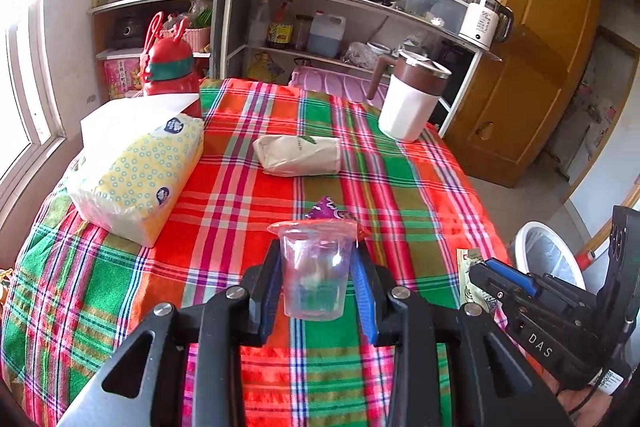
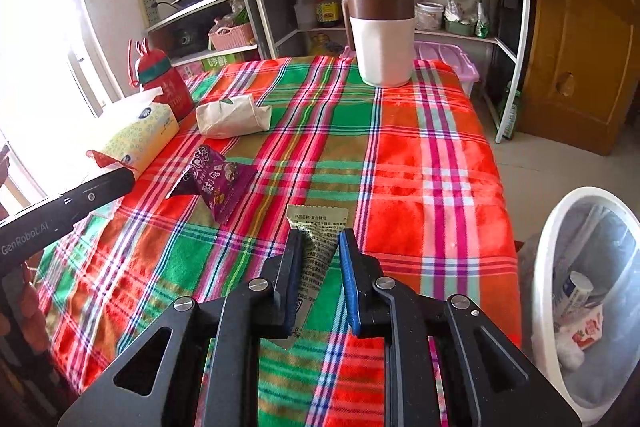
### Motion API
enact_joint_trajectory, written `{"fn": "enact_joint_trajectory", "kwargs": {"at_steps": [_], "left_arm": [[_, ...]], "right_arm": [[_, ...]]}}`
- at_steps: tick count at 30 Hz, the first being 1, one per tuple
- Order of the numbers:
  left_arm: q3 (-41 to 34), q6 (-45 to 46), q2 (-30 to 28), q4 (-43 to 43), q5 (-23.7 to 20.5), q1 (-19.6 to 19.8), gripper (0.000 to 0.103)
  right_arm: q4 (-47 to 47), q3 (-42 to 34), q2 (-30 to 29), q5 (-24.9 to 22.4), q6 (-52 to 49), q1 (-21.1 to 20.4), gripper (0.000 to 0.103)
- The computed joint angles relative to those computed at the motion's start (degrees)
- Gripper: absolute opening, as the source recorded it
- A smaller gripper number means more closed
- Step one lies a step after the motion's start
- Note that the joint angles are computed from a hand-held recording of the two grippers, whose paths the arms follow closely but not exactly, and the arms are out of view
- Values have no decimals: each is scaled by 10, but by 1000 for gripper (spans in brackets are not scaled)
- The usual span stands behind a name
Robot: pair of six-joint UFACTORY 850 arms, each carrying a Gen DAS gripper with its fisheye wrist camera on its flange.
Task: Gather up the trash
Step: 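Carry the clear cup and wrapper in both tools over the white trash bin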
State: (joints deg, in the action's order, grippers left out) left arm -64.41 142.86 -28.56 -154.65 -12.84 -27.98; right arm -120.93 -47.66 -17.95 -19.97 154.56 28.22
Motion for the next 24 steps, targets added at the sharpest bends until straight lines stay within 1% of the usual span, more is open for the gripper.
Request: {"fn": "enact_joint_trajectory", "kwargs": {"at_steps": [3, 15, 20, 24], "left_arm": [[6, 1, 8, 2, -4, -7, 35], [10, 41, 23, -14, -3, -55, 35], [7, 42, 22, -6, -3, -79, 35], [-3, 21, 18, 20, -1, -98, 35]], "right_arm": [[-25, 18, 19, -2, 30, -3, 20], [1, 86, 86, -28, 30, -11, 20], [13, 117, 117, -41, 28, -20, 20], [25, 142, 142, -47, 23, -31, 20]]}}
